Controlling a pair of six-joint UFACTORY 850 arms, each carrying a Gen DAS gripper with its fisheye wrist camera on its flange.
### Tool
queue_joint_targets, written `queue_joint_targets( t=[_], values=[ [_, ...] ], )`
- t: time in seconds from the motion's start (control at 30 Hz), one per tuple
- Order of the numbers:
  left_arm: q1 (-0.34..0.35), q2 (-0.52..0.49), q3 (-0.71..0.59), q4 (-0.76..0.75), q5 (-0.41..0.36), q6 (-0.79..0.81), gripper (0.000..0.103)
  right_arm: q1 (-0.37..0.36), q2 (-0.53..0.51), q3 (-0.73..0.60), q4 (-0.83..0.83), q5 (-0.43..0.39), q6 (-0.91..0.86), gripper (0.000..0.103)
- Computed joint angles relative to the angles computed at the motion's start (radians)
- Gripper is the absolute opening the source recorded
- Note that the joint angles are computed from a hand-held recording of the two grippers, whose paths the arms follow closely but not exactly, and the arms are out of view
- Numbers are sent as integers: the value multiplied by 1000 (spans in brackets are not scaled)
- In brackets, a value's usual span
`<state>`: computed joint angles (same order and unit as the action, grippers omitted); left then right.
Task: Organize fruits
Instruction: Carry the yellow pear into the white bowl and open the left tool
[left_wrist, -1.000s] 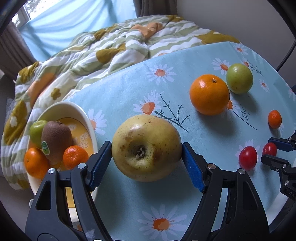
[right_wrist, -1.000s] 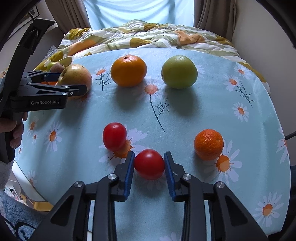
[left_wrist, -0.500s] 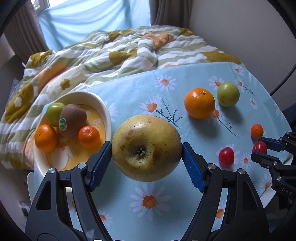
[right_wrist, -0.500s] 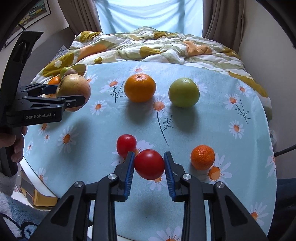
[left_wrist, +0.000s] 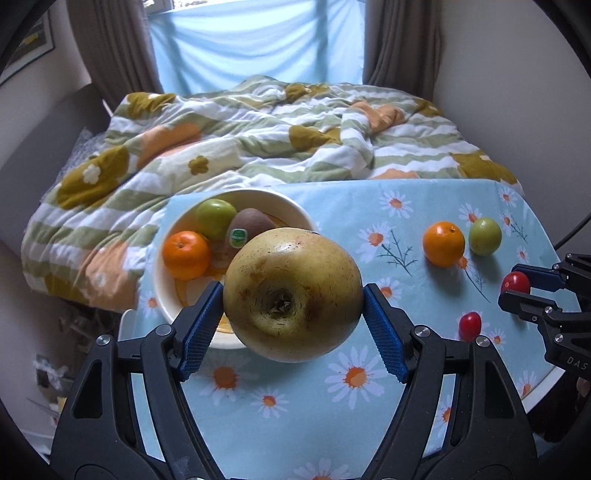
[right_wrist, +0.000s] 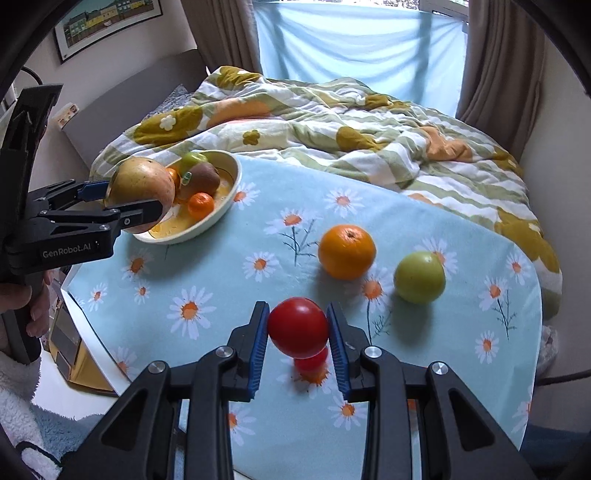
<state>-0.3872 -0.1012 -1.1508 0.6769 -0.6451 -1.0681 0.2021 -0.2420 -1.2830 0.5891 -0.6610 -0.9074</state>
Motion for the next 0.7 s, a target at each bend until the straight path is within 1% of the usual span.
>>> queue_joint_targets(
  t=[0.17,0.37,0.6,0.7],
  values=[
    [57,44,45,-18,14,38,82,54,-26,-50,13,-5,12,29],
    [136,62,89,-84,67,153,82,129,-69,-105,-3,-2,122,29],
    [220,33,119,-219,148,364,82,207,-113,-145,-70,31,254,29],
    [242,14,124,-283,177,465,82,225,-133,-159,-89,42,311,29]
  ],
)
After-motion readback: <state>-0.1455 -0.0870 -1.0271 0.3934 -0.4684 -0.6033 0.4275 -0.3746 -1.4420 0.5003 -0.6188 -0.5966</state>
